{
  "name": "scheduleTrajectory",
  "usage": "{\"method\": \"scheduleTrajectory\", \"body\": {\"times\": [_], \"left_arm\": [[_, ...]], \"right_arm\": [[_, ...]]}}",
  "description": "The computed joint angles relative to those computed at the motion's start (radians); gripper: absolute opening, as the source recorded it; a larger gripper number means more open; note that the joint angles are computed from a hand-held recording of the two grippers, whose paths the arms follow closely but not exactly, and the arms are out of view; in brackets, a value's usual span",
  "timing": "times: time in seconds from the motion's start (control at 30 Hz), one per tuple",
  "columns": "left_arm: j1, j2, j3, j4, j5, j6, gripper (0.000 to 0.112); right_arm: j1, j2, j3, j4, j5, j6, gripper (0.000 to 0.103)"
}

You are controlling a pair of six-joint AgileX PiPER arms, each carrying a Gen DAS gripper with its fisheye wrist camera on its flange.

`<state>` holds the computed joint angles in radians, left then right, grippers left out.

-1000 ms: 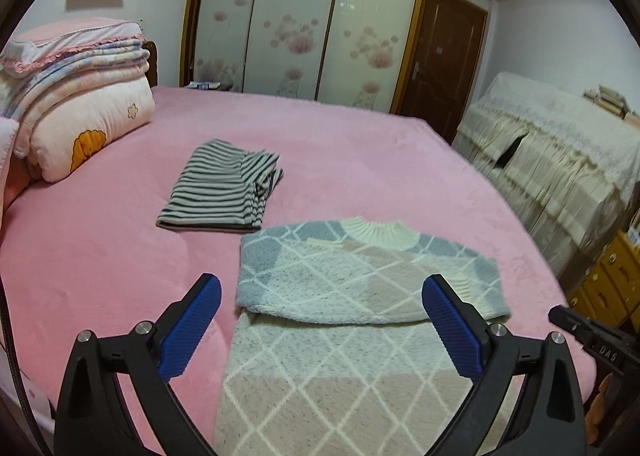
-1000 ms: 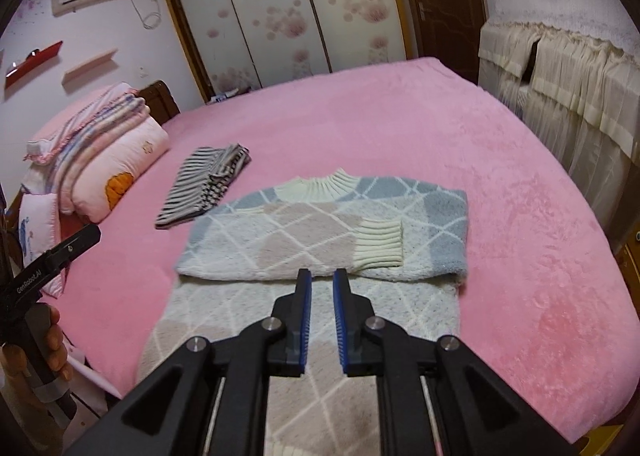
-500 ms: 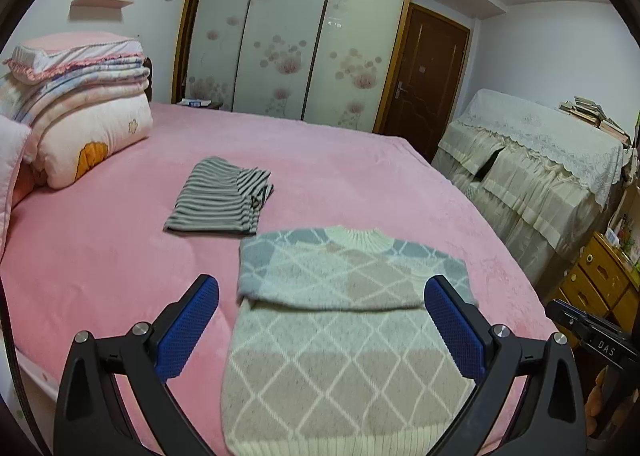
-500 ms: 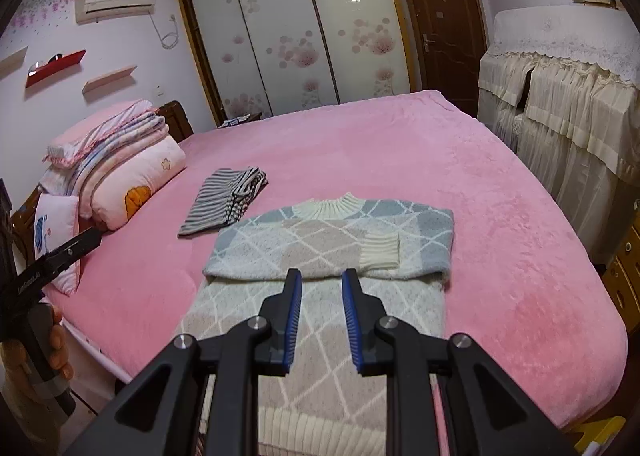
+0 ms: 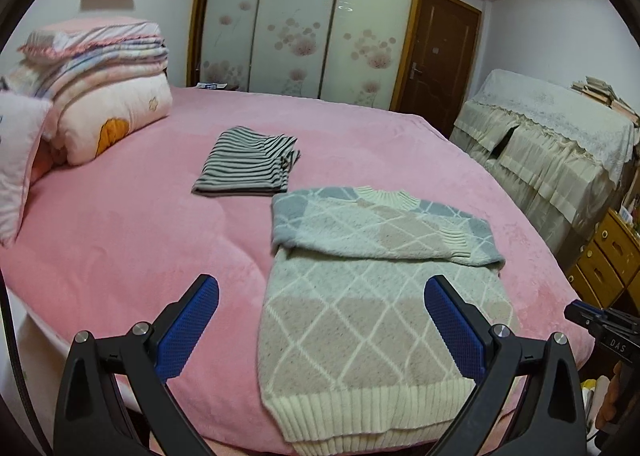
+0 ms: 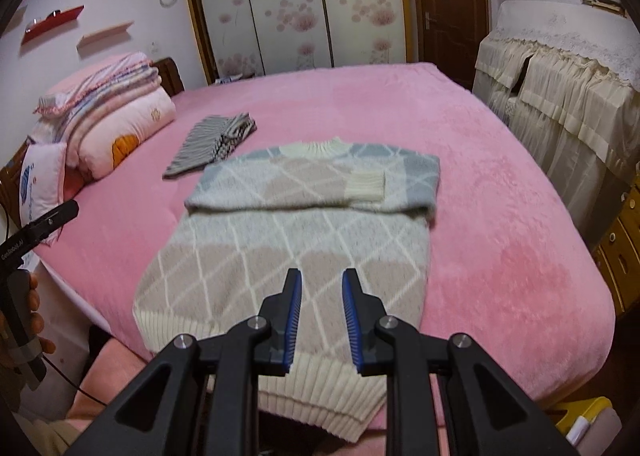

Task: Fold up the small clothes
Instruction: 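Move both tools to the ribbed hem of the sweater, then grasp the ribbed hem with both tools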

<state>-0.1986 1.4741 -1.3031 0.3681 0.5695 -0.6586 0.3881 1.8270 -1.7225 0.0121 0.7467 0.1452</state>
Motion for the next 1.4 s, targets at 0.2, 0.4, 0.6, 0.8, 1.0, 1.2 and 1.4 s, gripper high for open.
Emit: {"method": "scheduleTrajectory", "body": {"times": [0.2, 0.4, 0.6, 0.8, 1.0, 1.2, 1.4], "left_arm": [[0.030, -0.004, 0.090, -0.005, -0.004, 0.028, 0.102], [0.103, 0.059, 0.147, -0.276, -0.019, 0.271, 0.102], [0.164, 0.176, 0.189, -0.579, -0.038, 0.598, 0.102], [0.159, 0.278, 0.195, -0.671, -0.009, 0.677, 0.101], [0.173, 0.316, 0.217, -0.862, -0.031, 0.832, 0.100], [0.201, 0.362, 0.224, -0.995, -0.041, 0.923, 0.096], [0.203, 0.394, 0.217, -1.073, -0.057, 0.974, 0.096]], "right_arm": [[-0.003, -0.042, 0.136, 0.015, -0.069, -0.029, 0.021], [-0.032, -0.035, 0.241, 0.075, -0.084, -0.105, 0.021], [-0.083, 0.032, 0.280, 0.156, -0.037, -0.204, 0.035], [-0.123, 0.057, 0.317, 0.228, -0.064, -0.237, 0.048], [-0.141, 0.094, 0.315, 0.289, -0.038, -0.265, 0.048], [-0.162, 0.142, 0.297, 0.356, -0.018, -0.286, 0.048], [-0.188, 0.190, 0.281, 0.468, -0.023, -0.329, 0.050]]}}
